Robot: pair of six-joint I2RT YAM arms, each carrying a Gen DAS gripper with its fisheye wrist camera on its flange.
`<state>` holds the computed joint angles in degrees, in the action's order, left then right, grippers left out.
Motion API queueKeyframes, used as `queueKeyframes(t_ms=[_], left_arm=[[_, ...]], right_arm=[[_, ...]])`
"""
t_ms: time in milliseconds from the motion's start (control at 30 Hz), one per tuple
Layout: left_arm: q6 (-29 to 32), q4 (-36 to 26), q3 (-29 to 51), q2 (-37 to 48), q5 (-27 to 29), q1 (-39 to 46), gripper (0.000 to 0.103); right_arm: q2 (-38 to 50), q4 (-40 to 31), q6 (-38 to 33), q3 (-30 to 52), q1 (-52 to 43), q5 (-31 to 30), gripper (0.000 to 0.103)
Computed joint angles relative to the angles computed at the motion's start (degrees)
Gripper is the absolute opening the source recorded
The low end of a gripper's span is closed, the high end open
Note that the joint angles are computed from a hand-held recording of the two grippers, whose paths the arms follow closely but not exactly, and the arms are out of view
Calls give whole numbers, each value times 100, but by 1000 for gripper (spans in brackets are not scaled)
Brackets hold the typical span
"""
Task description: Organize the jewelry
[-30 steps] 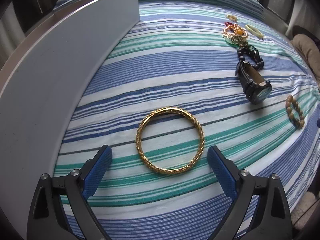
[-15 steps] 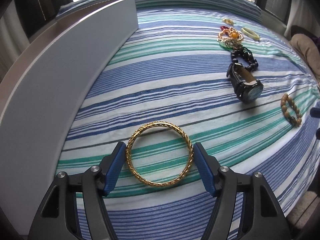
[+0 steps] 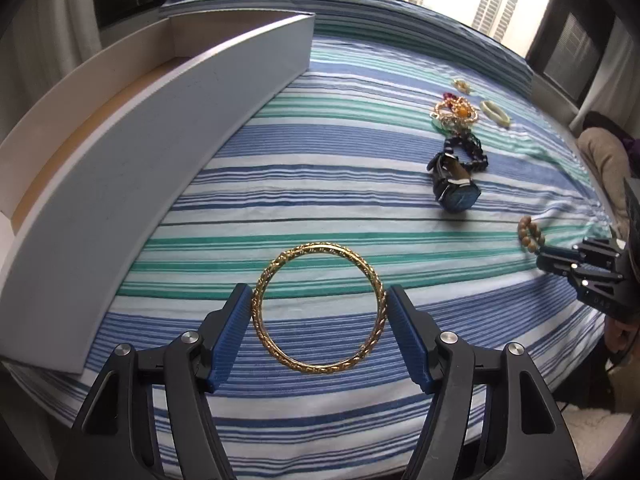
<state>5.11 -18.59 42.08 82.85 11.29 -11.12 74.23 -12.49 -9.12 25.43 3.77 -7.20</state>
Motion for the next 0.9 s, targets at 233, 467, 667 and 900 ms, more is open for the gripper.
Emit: queueKeyframes(t_ms=[233,467,667,900], left_arm=[[391,-1285,709,-894,678,1042,69],[654,-1544,2136,-316,657,2485,70],[620,-1050,2801,1012,-155,2768,70],[551,-711,3069,1928,-564,2835,70]], right_arm=[[-1142,-1549,563,959,-245,-1131,14],[-179,-1346,1488,2896,902,-1770,14],[1788,-714,1754,4990,2028,-1422,14],[4559,-926,1844,7876,2776,-1077,14]])
